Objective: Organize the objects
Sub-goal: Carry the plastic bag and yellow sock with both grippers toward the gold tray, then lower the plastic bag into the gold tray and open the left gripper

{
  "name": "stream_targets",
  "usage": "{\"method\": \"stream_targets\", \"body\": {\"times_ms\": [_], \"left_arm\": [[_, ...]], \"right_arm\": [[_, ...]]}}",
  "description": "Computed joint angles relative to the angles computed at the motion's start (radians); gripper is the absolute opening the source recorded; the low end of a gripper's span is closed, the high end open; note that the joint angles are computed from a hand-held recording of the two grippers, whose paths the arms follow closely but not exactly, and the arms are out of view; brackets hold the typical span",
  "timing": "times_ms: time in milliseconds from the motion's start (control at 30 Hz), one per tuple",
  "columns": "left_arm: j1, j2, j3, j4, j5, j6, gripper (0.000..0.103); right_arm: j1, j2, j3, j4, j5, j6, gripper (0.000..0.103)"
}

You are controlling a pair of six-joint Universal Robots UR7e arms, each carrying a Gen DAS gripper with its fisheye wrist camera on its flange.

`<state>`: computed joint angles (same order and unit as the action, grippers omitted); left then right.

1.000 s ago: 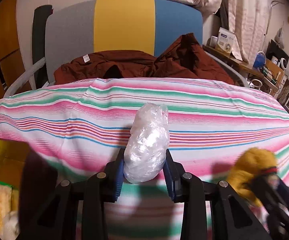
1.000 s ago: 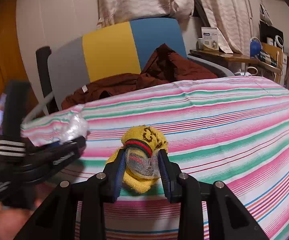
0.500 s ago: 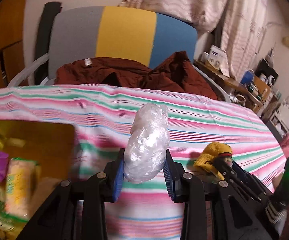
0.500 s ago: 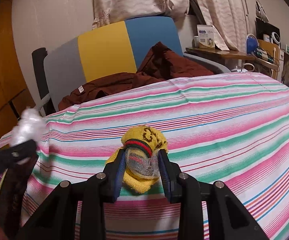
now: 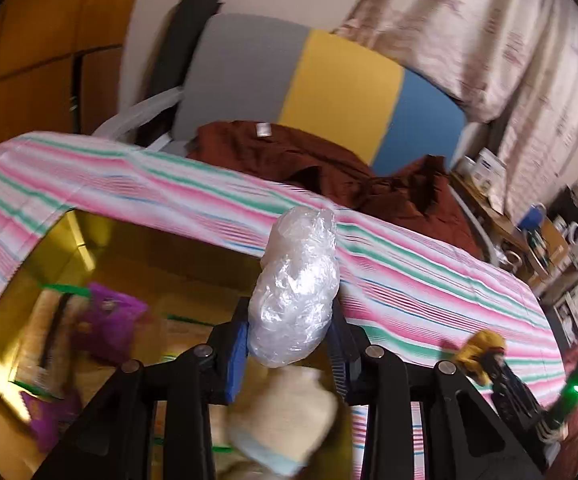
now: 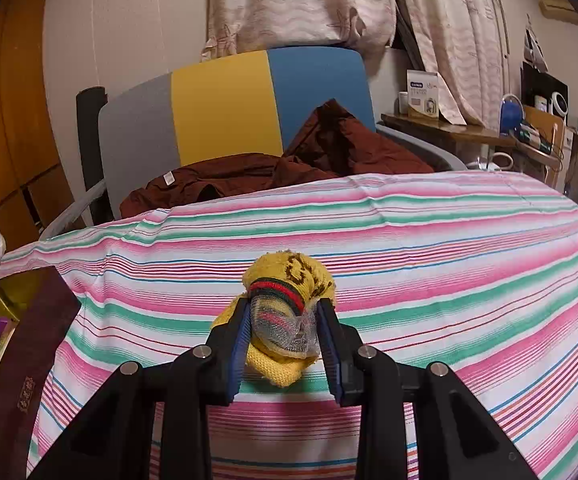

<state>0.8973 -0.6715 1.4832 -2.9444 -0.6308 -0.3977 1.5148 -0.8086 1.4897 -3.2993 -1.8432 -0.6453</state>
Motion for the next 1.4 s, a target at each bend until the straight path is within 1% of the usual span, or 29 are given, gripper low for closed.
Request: {"method": "stream_targets", "body": {"times_ms": [100, 267, 433, 533, 567, 600, 667, 767, 800, 833, 900, 933, 1000, 1067, 1100, 1167, 1233, 1300, 1400], "left_arm": [[0.020, -0.028, 0.019, 0.019, 0.005, -0.028, 0.036], [0.068, -0.061, 0.000, 0.185, -0.022, -0.140, 0.036], [0.099, -0.062, -0.035, 0.250, -0.051, -0.193, 0.036], [0.107, -0.059, -0.052, 0.282, -0.034, -0.209, 0.046], [0.110, -0.060, -0.052, 0.284, -0.027, -0.216, 0.053], [0.113, -0.061, -0.054, 0.283, -0.030, -0.220, 0.062], [0.116, -0.073, -0.039, 0.268, -0.036, -0.239, 0.071], [0.107, -0.092, 0.000, 0.204, -0.042, -0.255, 0.072], [0.101, -0.096, 0.012, 0.183, -0.038, -0.250, 0.074], [0.093, -0.100, 0.025, 0.156, -0.029, -0.234, 0.076], [0.068, -0.102, 0.052, 0.100, 0.011, -0.188, 0.084], [0.050, -0.100, 0.072, 0.062, 0.041, -0.151, 0.087], [0.030, -0.096, 0.091, 0.011, 0.074, -0.093, 0.092], [0.006, -0.098, 0.126, -0.037, 0.106, -0.031, 0.096], [-0.003, -0.102, 0.142, -0.043, 0.117, -0.019, 0.099], [-0.020, -0.115, 0.176, -0.038, 0.136, -0.010, 0.101], [-0.034, -0.125, 0.207, -0.046, 0.156, -0.001, 0.101], [-0.047, -0.139, 0.241, -0.054, 0.183, -0.012, 0.103], [-0.055, -0.161, 0.277, -0.045, 0.190, -0.041, 0.103]], "right_arm": [[0.003, 0.005, -0.002, -0.003, -0.008, -0.009, 0.032], [0.007, 0.010, -0.009, 0.001, -0.025, -0.012, 0.032], [0.012, 0.018, -0.014, -0.003, -0.041, -0.027, 0.032], [0.014, 0.021, -0.017, -0.003, -0.050, -0.036, 0.032], [0.014, 0.021, -0.017, -0.003, -0.051, -0.037, 0.032], [0.014, 0.021, -0.017, -0.003, -0.051, -0.037, 0.032], [0.014, 0.022, -0.018, -0.003, -0.053, -0.038, 0.032], [0.015, 0.022, -0.017, -0.001, -0.056, -0.040, 0.032], [0.015, 0.022, -0.016, -0.001, -0.055, -0.042, 0.032], [0.014, 0.021, -0.014, -0.004, -0.053, -0.044, 0.032], [0.013, 0.015, -0.005, -0.015, -0.036, -0.049, 0.032], [0.011, 0.010, 0.003, -0.020, -0.022, -0.052, 0.032], [0.010, 0.001, 0.016, -0.024, 0.003, -0.060, 0.032], [0.013, -0.005, 0.019, -0.002, 0.010, -0.064, 0.032], [0.016, -0.011, 0.019, 0.026, 0.014, -0.066, 0.032], [0.021, -0.020, 0.021, 0.064, 0.026, -0.056, 0.032], [0.027, -0.032, 0.031, 0.100, 0.049, -0.029, 0.032], [0.039, -0.043, 0.038, 0.136, 0.082, 0.004, 0.032], [0.064, -0.050, 0.042, 0.189, 0.136, 0.034, 0.032]]}}
